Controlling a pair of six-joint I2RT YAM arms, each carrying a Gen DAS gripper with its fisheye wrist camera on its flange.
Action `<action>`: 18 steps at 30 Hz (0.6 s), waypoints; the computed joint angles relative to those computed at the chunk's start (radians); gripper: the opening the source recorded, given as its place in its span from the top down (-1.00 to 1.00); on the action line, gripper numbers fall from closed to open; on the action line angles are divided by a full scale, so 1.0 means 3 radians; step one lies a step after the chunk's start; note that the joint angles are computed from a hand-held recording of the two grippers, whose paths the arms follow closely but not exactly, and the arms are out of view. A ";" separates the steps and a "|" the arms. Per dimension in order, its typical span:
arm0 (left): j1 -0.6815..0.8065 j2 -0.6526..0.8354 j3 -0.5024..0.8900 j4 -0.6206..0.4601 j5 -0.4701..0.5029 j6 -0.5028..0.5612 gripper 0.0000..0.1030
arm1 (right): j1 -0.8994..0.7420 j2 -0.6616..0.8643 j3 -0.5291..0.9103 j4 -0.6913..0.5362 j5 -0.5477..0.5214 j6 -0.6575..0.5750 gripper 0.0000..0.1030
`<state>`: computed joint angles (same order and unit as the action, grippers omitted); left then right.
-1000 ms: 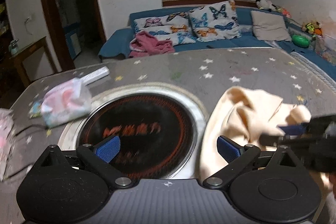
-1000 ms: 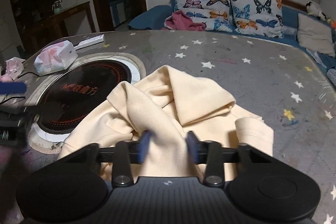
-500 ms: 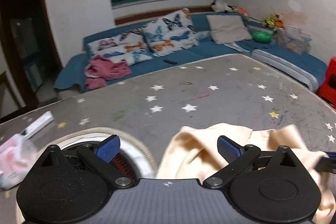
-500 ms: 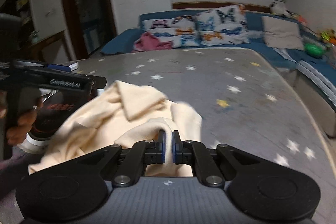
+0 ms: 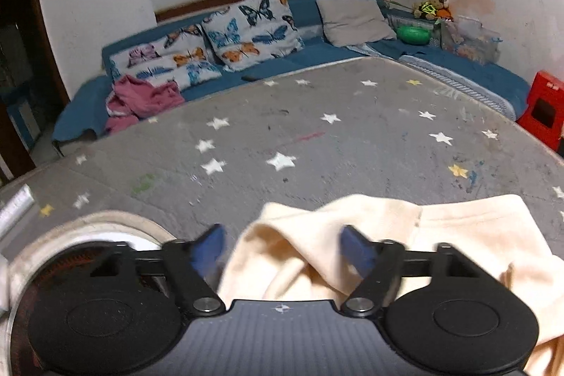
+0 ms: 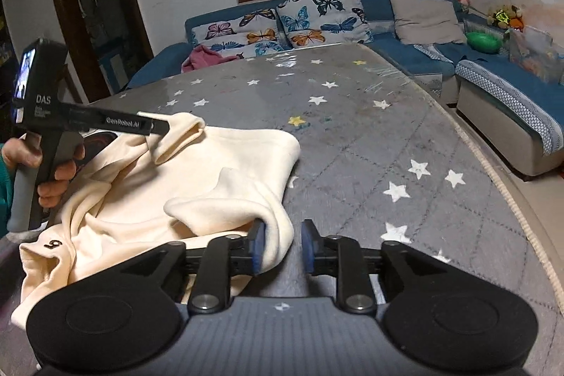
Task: Fold clothes
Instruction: 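Close the left gripper on the sweatshirt while the right gripper holds its fabric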
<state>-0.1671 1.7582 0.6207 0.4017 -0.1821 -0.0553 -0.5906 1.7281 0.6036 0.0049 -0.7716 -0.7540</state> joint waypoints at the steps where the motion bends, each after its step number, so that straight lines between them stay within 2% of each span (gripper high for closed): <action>1: 0.0026 -0.0005 -0.0009 -0.0010 0.0079 -0.0028 -0.01 | 0.0007 -0.0003 -0.0007 0.0017 0.0004 0.0009 0.54; 3: 0.0072 -0.0048 -0.0064 0.0008 0.0192 -0.0097 0.44 | 0.0017 -0.0030 -0.0026 0.0030 0.0012 0.0007 0.50; 4: 0.0088 -0.0082 -0.0103 0.0040 0.0229 -0.0103 0.58 | 0.0022 -0.0043 -0.0036 0.0035 0.0015 0.0008 0.48; 6: 0.0082 -0.0196 -0.0208 0.0118 0.0187 -0.0147 0.72 | 0.0026 -0.0069 -0.0053 0.0041 0.0009 0.0014 0.48; 11: 0.0117 -0.0572 -0.0488 0.0271 -0.0003 -0.0259 0.81 | 0.0054 -0.0115 -0.0094 0.0067 -0.0001 -0.0005 0.50; 14: 0.0199 -0.0837 -0.0641 0.0276 -0.0178 -0.0355 0.82 | 0.0063 -0.0141 -0.0141 0.0145 0.0005 -0.0005 0.59; 16: 0.0299 -0.1134 -0.0830 0.0269 -0.0293 -0.0441 0.82 | 0.0062 -0.0159 -0.0166 0.0179 -0.0003 -0.0001 0.70; 18: 0.0428 -0.1476 -0.1021 0.0205 -0.0385 -0.0509 0.82 | 0.0063 -0.0168 -0.0185 0.0214 -0.0008 0.0028 0.72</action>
<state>-0.0386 1.3155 0.3144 0.4630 -0.2975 -0.2080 -0.5718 1.6777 0.5480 0.0689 -0.7741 -0.7455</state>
